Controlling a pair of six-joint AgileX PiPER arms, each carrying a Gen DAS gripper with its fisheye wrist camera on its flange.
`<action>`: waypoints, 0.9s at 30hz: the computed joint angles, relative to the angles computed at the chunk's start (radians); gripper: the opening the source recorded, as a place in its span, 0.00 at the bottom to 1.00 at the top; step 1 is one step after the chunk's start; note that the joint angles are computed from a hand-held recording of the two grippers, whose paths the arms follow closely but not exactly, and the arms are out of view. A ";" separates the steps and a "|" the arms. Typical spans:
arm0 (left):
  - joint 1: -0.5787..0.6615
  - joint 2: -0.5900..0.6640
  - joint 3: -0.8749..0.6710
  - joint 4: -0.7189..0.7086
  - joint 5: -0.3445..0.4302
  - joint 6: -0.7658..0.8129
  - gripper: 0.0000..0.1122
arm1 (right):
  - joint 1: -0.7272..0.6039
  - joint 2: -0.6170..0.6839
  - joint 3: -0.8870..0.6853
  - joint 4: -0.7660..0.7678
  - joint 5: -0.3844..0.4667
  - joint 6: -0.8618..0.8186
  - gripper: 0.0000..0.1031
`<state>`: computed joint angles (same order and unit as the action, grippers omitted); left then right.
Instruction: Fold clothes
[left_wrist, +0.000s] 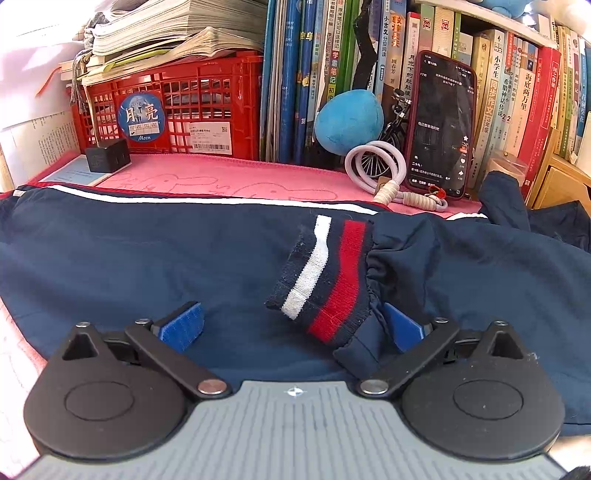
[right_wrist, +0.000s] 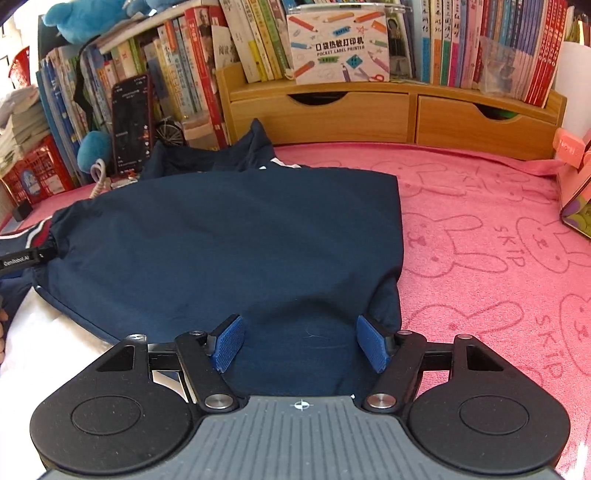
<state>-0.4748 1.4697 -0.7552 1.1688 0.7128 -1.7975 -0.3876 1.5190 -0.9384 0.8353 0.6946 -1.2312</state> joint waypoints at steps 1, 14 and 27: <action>0.000 0.000 0.000 0.001 -0.002 0.000 0.92 | -0.001 -0.002 0.009 -0.002 -0.018 -0.025 0.65; -0.001 -0.001 0.000 -0.003 -0.001 0.007 0.92 | -0.172 0.002 -0.113 0.001 0.165 0.131 0.80; 0.006 -0.012 0.014 0.011 -0.016 -0.012 0.92 | 0.105 0.010 -0.043 -0.218 -0.120 0.252 0.67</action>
